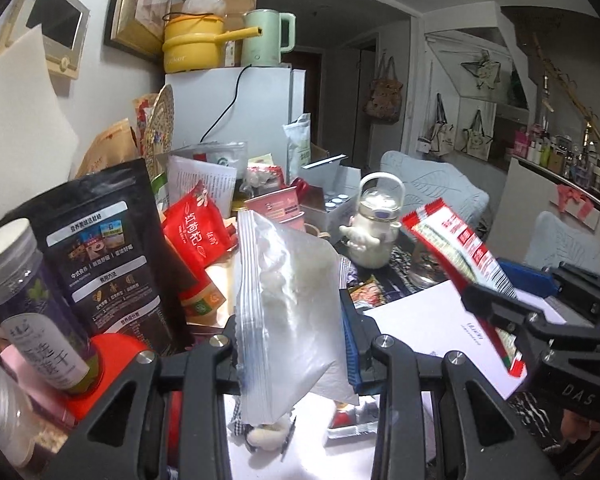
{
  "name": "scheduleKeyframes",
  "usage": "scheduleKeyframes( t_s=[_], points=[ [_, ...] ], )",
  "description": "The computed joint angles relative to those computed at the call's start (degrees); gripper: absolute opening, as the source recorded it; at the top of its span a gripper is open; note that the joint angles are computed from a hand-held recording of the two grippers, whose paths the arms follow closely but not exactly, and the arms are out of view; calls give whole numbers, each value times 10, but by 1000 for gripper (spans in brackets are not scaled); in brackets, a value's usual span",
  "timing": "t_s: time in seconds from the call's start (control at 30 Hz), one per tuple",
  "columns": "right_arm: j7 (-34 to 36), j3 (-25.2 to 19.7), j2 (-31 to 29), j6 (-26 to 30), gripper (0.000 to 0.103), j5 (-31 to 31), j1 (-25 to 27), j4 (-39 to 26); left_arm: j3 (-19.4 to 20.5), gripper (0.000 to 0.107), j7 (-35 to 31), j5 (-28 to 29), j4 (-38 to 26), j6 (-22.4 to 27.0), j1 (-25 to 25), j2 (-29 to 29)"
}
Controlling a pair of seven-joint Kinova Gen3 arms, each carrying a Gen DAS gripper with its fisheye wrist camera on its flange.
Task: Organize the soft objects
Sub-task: 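Lift the clear zip bag and red snack packet and carry both over the gift box, then open the left tool over the box while the right tool releases the red packet inside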
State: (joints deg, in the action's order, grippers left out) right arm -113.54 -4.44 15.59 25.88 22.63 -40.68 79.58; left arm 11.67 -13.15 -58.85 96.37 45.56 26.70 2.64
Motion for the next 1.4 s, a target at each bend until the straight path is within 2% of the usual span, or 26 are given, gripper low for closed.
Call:
scheduleKeyframes(
  t_s=[0.1,0.4,0.83,1.1,1.23,1.4],
  points=[
    [-2,6,18,15,45,11,-7,-25,-7,33,-17,17,-5,-11,-7,9],
    [59,-20,65,37,45,-77,29,-70,-28,33,-59,58,-15,-22,-8,34],
    [138,-27,134,132,45,-159,50,-155,-63,33,-127,121,-57,4,12,94],
    [150,-17,168,181,45,-177,42,-198,-81,33,-166,167,-78,16,16,122],
    [165,-28,187,206,45,-205,57,-222,-86,33,-192,203,-84,9,7,129],
    [169,-25,199,225,46,-215,58,-239,-93,33,-213,233,-100,27,6,145]
  ],
)
